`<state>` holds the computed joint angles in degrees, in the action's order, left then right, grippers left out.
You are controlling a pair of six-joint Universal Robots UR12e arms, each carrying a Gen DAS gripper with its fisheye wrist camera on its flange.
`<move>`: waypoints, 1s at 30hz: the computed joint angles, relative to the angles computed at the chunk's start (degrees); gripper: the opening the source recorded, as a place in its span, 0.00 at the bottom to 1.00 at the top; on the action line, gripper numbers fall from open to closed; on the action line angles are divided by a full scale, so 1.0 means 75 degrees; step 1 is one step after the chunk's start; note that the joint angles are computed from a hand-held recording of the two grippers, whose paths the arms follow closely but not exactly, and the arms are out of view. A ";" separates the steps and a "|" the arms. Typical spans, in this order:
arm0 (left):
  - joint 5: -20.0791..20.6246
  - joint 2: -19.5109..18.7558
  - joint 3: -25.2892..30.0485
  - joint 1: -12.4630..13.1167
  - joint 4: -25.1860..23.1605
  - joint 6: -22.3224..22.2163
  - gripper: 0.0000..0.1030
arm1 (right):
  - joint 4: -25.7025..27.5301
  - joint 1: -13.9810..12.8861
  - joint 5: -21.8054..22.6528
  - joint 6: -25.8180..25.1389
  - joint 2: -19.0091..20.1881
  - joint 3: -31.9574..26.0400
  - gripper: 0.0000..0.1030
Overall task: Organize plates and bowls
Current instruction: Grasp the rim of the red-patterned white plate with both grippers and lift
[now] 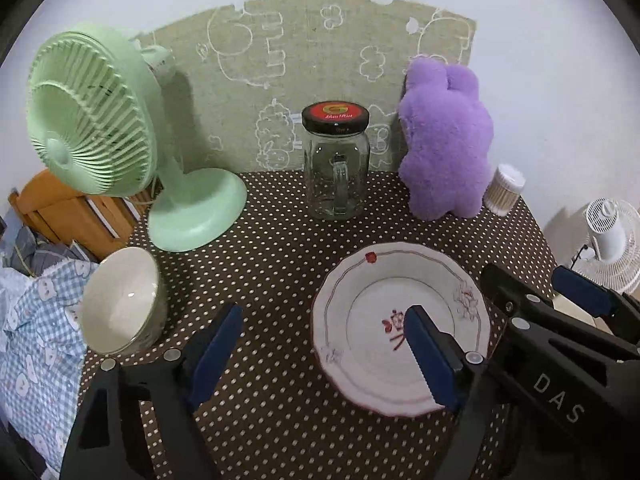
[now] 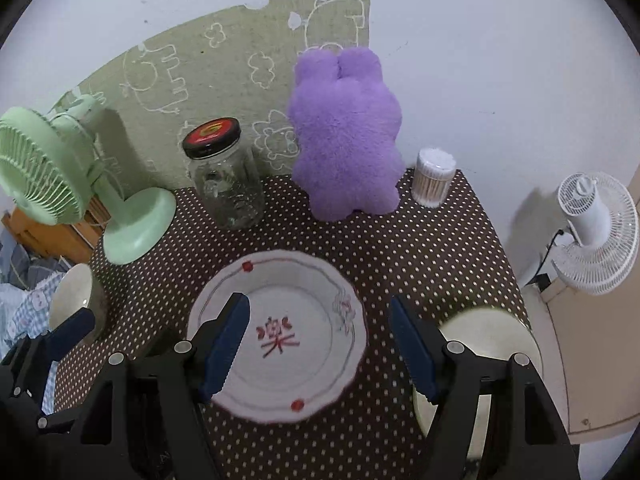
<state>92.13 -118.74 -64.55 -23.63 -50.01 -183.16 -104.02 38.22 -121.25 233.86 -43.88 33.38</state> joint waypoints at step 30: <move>-0.0212 -0.1098 0.0825 0.0000 -0.0882 0.0164 0.53 | 0.1293 -0.0569 0.1444 0.0485 0.0966 -0.0892 0.71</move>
<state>90.54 -126.97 -58.36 -23.63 -56.63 -181.94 -94.33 33.95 -110.42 237.50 -36.63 26.69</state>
